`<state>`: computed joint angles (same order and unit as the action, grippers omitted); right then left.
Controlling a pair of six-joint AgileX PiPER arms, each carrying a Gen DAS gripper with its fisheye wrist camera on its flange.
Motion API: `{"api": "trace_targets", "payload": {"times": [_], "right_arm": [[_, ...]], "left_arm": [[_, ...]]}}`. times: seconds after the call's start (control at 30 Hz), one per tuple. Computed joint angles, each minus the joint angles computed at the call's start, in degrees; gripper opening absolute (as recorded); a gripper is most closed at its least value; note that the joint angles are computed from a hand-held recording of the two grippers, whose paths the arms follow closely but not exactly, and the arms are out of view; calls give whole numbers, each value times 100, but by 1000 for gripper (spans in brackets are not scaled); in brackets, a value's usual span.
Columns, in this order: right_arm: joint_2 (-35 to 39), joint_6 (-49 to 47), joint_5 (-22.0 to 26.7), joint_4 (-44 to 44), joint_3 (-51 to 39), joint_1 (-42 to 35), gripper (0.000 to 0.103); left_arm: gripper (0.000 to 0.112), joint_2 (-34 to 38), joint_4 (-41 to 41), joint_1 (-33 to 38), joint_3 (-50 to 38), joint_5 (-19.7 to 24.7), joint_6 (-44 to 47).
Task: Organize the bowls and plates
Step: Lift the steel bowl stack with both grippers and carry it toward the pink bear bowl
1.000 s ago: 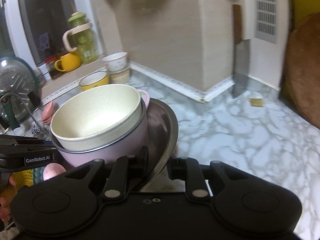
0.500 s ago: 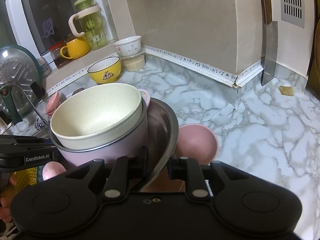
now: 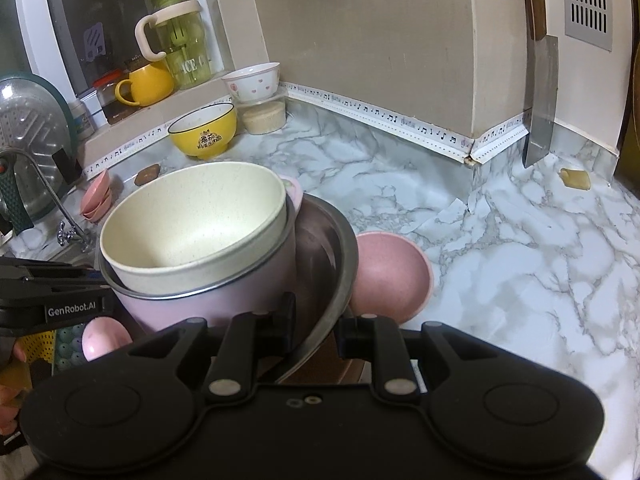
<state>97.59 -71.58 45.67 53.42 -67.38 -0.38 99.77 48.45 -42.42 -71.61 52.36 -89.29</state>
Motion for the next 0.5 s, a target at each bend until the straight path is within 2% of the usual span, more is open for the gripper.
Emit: {"api": "trace_targets", "payload": {"times": [0.2,0.5], "right_arm": [[3,-102,-216,-59,66,69,21],[97,436,89,-586,-267,105,21]], "left_arm": [[17,73,-26,27,-33,-64,41],[18,-56,-559,286,-33,-343,441]]}}
